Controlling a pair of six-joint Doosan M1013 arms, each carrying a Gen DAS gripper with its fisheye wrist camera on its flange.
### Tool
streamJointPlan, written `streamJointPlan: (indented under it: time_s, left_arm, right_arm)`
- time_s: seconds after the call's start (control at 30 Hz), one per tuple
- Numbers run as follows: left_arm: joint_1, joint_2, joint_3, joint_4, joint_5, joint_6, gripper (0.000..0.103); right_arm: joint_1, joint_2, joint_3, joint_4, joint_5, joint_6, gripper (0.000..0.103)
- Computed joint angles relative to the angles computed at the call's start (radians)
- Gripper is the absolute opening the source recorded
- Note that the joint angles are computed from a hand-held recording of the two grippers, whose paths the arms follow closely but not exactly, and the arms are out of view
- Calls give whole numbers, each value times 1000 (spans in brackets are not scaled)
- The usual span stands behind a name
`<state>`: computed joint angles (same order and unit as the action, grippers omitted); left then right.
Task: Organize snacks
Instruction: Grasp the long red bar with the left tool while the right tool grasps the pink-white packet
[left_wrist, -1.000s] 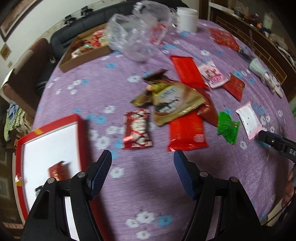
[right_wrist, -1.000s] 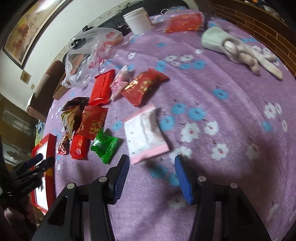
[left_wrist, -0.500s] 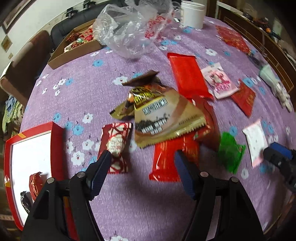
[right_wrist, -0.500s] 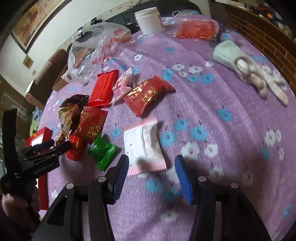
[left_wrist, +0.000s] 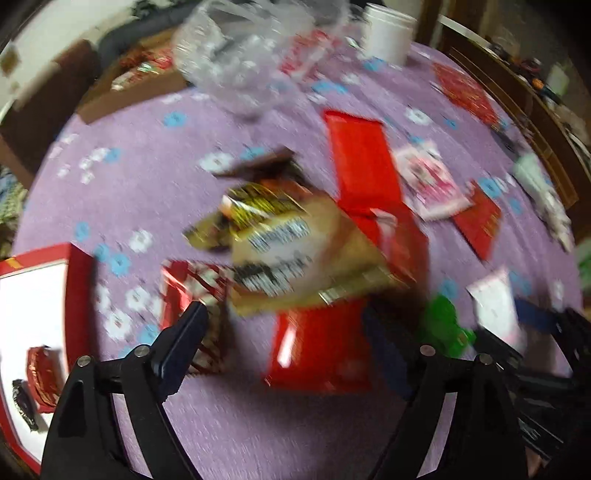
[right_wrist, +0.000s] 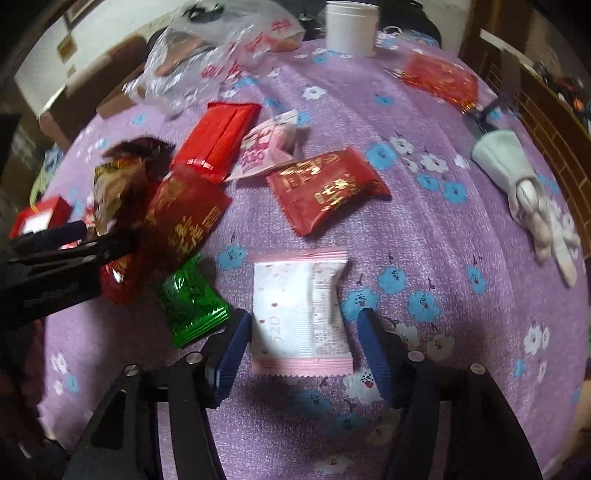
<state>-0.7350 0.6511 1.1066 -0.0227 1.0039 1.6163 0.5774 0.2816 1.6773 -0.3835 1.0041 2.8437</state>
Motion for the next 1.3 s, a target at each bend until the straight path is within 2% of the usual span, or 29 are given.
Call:
streamJointPlan:
  time_s: [0.17,0.23,0.27,0.43,0.5,0.6,0.63,0.67,0.7,0.93,1.1,1.3]
  left_arm:
    - [-13,-5,21,46,-23,41,86]
    - [-9,21,-17,26,19,31,86]
    - [-7,32,-33,18,38,23,91]
    - [-4,34,-26,14,-14,28,96]
    - [-4,33,-24,6,-22,38,93]
    - [-6,14,9,-18,-68,86,75]
    - [-7,2,28,-26,-83,99,65]
    - [-7,-4,37,-35,-91,116,56]
    - [-7,-8,42,-47,-93,135,51]
    - [11,-30,66,-123,-53,208,48]
    - [34,-74,130,-181,-23,269,48]
    - [56,-142,232,-157,-29,311,48]
  right_arm:
    - [6,2,1,-15,6,1,66]
    - [6,3,-2,-15,11,-2,66]
    - [7,4,-1,-17,11,1,66]
    - [11,7,-7,-23,18,4,67]
    - [12,9,-9,-26,20,7,65]
    - [16,8,-7,-36,17,17,57]
    - [18,8,-7,-39,15,16,52]
    - [19,9,-9,-38,18,10,51]
    - [20,8,-9,-39,17,10,50]
    - [31,-13,18,-41,-17,24,49]
    - [37,-45,57,-36,-61,60,48]
    - [41,-71,91,-41,-91,101,48]
